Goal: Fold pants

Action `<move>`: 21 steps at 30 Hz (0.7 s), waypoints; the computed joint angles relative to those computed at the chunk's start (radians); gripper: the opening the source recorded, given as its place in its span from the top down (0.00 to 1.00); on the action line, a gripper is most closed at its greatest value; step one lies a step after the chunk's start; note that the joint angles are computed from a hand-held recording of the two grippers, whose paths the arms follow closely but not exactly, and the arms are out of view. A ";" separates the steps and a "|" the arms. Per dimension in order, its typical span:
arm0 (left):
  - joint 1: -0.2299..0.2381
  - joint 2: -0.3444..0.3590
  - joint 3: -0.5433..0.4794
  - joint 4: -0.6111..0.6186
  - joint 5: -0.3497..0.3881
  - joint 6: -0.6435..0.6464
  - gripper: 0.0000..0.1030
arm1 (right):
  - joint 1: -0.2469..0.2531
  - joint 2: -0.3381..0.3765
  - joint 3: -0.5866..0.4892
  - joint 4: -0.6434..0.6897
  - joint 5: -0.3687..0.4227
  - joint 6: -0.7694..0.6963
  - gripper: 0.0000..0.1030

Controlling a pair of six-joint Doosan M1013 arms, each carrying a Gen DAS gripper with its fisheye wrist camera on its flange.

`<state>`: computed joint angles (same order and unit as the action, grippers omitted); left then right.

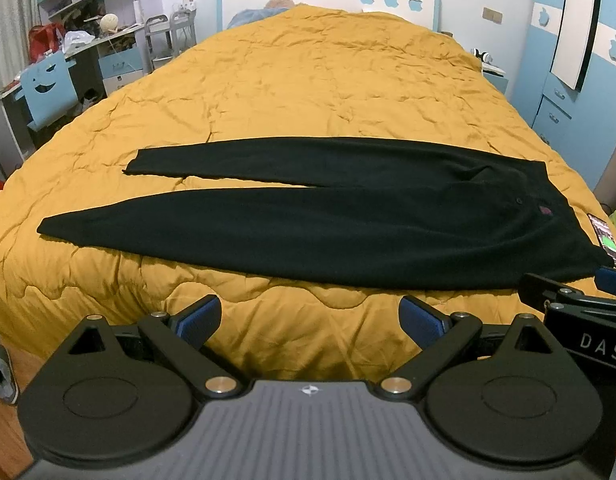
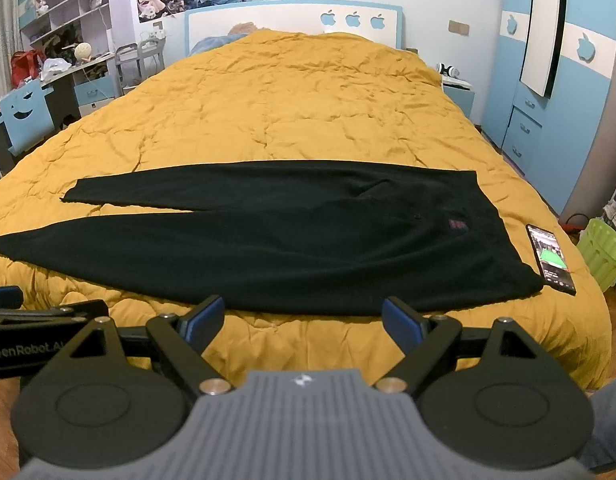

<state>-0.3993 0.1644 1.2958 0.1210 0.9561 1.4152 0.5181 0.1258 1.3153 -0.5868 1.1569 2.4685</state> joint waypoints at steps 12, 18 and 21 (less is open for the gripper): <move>0.001 -0.001 -0.002 -0.006 0.006 0.004 0.00 | 0.000 -0.001 0.003 0.000 -0.002 0.000 0.20; 0.000 -0.001 -0.003 -0.006 0.008 0.002 0.00 | 0.000 -0.002 0.004 -0.003 -0.002 0.000 0.20; -0.002 0.000 -0.006 -0.005 0.010 0.001 0.00 | -0.001 -0.002 0.004 -0.003 -0.004 -0.001 0.20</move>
<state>-0.4009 0.1639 1.2902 0.1163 0.9664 1.4161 0.5176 0.1236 1.3195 -0.5896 1.1532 2.4675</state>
